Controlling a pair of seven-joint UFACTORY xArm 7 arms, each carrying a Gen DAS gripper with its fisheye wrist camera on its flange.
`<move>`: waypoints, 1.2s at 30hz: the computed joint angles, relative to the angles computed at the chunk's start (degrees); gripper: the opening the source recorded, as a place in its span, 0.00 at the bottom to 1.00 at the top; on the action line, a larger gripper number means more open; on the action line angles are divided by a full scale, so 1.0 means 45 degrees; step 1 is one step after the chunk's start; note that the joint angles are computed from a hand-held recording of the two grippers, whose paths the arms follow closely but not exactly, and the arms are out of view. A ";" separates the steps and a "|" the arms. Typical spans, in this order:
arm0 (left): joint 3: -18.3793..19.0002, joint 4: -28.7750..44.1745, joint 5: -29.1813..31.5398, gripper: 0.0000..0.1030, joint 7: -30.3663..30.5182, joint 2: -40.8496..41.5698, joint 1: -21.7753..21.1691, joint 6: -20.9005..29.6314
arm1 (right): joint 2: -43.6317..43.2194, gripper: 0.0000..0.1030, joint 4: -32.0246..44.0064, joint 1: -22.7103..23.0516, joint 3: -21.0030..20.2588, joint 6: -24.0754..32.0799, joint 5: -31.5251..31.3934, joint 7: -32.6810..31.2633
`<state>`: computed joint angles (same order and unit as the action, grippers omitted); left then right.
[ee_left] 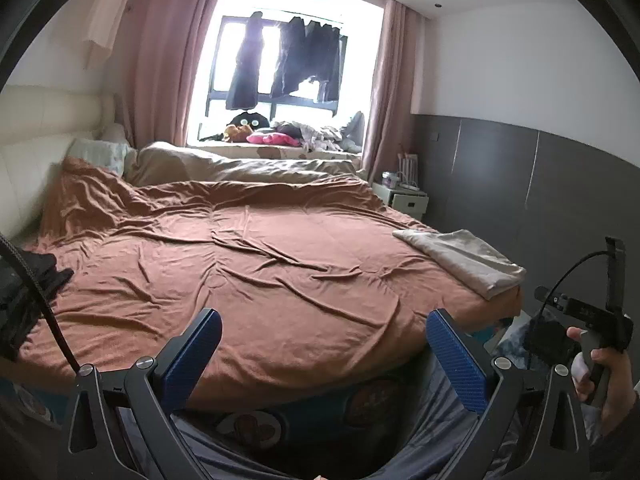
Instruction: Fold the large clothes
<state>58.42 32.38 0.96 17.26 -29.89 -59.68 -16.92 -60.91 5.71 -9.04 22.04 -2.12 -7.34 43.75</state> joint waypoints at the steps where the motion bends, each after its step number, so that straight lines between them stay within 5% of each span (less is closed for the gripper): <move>1: -0.0096 -0.0058 0.0005 0.99 0.0007 0.0010 0.0098 -0.0072 | 0.0041 1.00 0.0017 -0.0014 0.0043 -0.0018 0.0004 0.0033; 12: -0.0283 -0.0154 0.0655 1.00 -0.0377 0.0303 0.0352 -0.0355 | 0.0353 1.00 0.0041 0.0029 0.0169 -0.0477 0.0063 0.0152; 19: -0.0432 -0.0241 0.0947 0.99 -0.0781 0.0474 0.0654 -0.0508 | 0.0112 1.00 0.0156 -0.0386 0.1228 -0.0344 -0.0060 0.0494; 36: -0.0890 -0.0528 0.2135 1.00 -0.2019 0.0858 0.1487 -0.0914 | 0.0193 1.00 0.0194 -0.0302 0.1267 -0.0362 -0.0358 0.0648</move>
